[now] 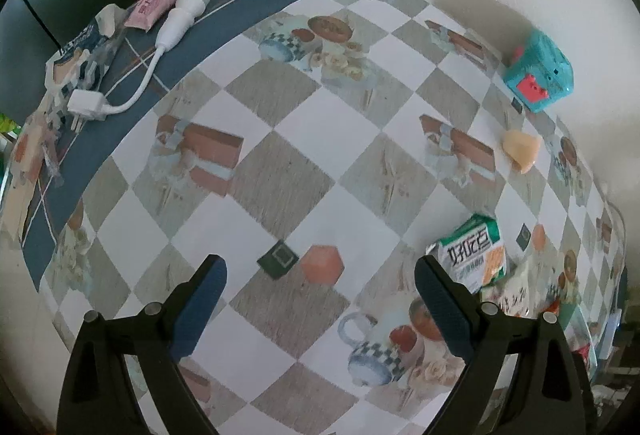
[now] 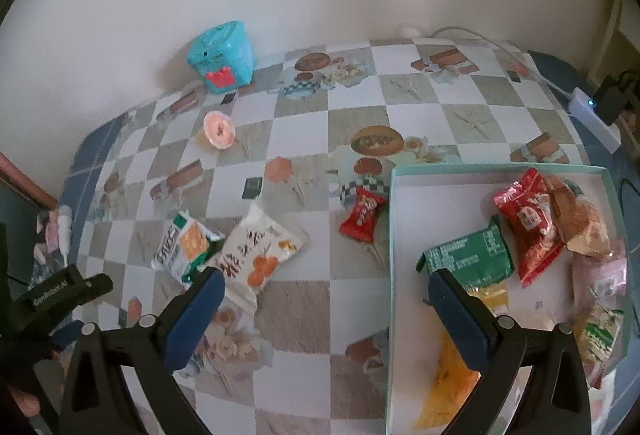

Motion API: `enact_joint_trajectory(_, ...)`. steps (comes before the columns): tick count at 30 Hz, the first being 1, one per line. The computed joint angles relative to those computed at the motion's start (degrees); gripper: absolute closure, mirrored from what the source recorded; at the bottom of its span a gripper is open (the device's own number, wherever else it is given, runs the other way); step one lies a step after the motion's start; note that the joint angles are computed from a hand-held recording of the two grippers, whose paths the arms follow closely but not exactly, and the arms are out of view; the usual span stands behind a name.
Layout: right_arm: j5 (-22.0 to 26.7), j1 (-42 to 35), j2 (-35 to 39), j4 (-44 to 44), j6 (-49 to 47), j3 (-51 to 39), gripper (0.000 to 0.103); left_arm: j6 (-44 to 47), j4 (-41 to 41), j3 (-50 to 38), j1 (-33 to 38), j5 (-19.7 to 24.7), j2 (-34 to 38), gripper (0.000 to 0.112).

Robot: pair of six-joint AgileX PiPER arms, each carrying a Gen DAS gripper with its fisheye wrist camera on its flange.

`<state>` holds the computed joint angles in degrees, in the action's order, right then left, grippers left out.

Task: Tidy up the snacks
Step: 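Move both open grippers from the tray toward the loose snacks on the table, then grasp the green-and-white biscuit pack with the left gripper while the right gripper grasps the red candy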

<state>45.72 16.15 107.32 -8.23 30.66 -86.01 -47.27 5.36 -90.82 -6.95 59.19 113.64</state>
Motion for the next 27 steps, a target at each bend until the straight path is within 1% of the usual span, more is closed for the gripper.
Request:
enact_joint_trajectory(6,-2.15,-2.23,1.19,0.85,0.61,-1.54,0.000,1.63,0.39,-4.38,-1.32,0.36,2.94,0.017)
enact_joint_trajectory(10,-3.62,-2.86,2.45,2.67,-1.24,-2.25,0.000,3.69,-0.17,-7.35,-2.78,-0.27,4.91,0.017)
enact_joint_trajectory(13,-5.67,-2.46,3.22,1.55,-0.53,-1.92,0.002,6.38,-1.34,-9.62,-3.70,-0.54,6.49,0.017)
enact_joint_trajectory(15,-6.04,-2.46,3.89,2.07,-1.44,-2.17,0.005,8.14,-2.38,-10.74,-4.24,-0.60,7.35,0.017)
enact_joint_trajectory(22,-6.88,-4.60,5.72,6.94,-4.69,-2.23,0.025,13.86,-6.54,-15.12,-5.40,-0.64,11.48,0.017)
enact_joint_trajectory(24,-7.18,-5.01,5.91,7.69,-5.29,-2.23,0.028,15.05,-7.66,-15.91,-5.55,-0.80,12.35,0.017)
enact_joint_trajectory(27,-7.30,-5.42,6.61,8.37,-6.15,-2.82,0.035,16.47,-7.88,-18.45,-6.20,0.23,14.32,0.017)
